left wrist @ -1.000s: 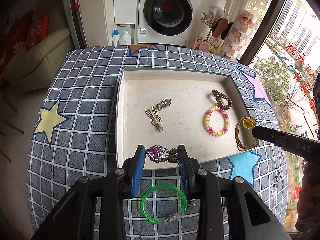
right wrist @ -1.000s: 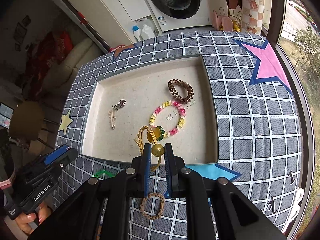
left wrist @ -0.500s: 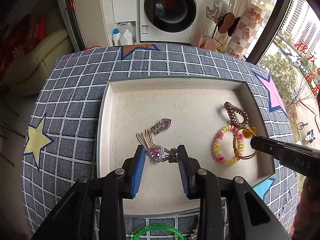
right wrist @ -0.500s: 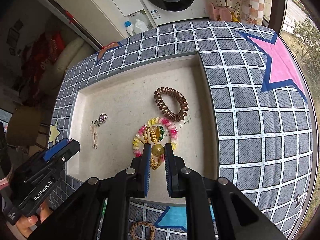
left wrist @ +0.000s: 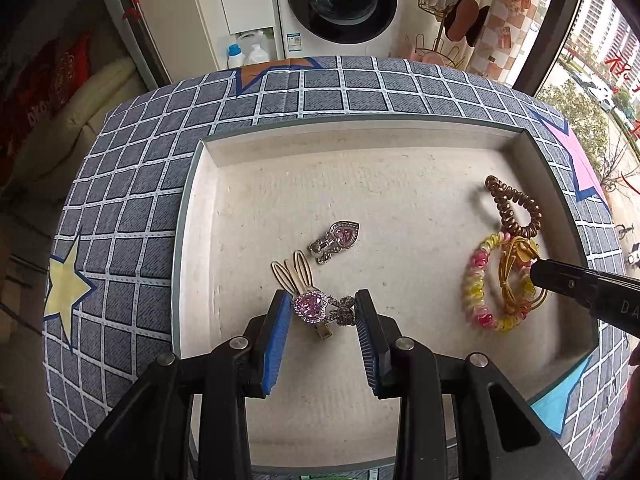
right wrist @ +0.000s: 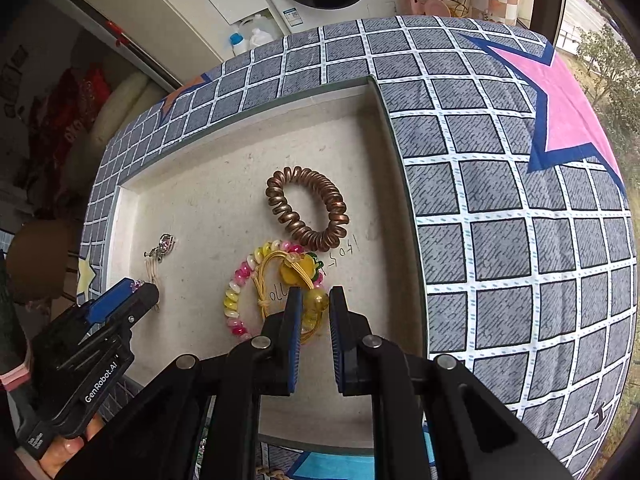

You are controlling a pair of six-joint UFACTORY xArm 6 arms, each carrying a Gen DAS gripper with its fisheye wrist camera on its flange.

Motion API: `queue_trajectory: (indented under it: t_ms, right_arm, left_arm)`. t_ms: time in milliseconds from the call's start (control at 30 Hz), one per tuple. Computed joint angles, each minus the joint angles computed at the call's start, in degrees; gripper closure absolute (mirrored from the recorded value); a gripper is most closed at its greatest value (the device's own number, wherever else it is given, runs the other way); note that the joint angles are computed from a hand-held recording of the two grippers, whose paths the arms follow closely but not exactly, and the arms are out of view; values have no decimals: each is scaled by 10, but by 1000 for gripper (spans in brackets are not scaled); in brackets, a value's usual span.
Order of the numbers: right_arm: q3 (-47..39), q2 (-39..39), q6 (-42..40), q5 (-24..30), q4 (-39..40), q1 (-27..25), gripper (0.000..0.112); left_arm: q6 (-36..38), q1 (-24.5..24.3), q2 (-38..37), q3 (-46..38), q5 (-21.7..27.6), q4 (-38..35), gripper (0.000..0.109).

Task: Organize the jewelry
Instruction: 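Carry the hair tie and brooch into the white tray and open both tools, then withdraw both tools from the tray toward the remaining jewelry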

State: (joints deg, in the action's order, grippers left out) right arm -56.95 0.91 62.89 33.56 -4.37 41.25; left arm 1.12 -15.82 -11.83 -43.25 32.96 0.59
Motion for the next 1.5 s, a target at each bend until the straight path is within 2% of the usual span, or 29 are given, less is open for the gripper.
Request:
queue_trajectory:
  t_ms: [167, 233, 367, 467, 500, 533, 567, 600, 833, 900, 967, 1100, 1167, 1200, 1467, 1500]
  right_arm:
    - [2, 1, -6, 6, 8, -1, 95]
    - [9, -4, -6, -6, 12, -1, 89]
    - [1, 0, -5, -1, 7, 2, 61]
    - [-2, 2, 5, -10, 6, 2, 59]
    - [2, -1, 8, -18, 7, 2, 59]
    - [3, -4, 11, -24, 5, 2, 59]
    - [0, -3, 14, -25, 2, 1, 59]
    - [1, -5, 17, -27, -2, 2, 58]
    - [23, -30, 52, -56, -8, 5, 56]
    - [27, -37, 60, -62, -10, 6, 53]
    - [29, -43, 72, -65, -20, 9, 49]
    - [41, -64, 98, -65, -36, 18, 42]
    - [44, -73, 110, -62, -43, 24, 40]
    - [46, -77, 115, -59, -46, 28, 29]
    - [54, -109, 186, -25, -95, 67, 28]
    - [57, -114, 197, -21, -104, 73, 24]
  left_arm:
    - [-7, -1, 11, -2, 4, 17, 62]
    - [-7, -2, 9, 0, 1, 19, 62]
    - [-7, -3, 8, -2, 11, 20, 62]
    - [-4, -3, 2, 0, 9, 18, 62]
    - [-3, -3, -1, 1, 8, 17, 59]
    - [-3, -3, -4, 2, 6, 18, 33]
    - [-8, -3, -10, 7, -2, 21, 20]
    - [-14, -2, -20, 16, -17, 25, 11]
    - [-4, -3, -33, 14, -11, 19, 11]
    - [-2, -2, -42, 17, -11, 18, 11]
    - [-7, -2, -50, 20, -9, 27, 6]
    - [7, 0, -78, 31, 1, 16, 6]
    - [9, 0, -94, 38, 10, 12, 6]
    - [12, 0, -102, 41, 16, 8, 6]
    - [38, 12, -184, 90, 54, -11, 6]
    - [43, 15, -194, 96, 59, -13, 6]
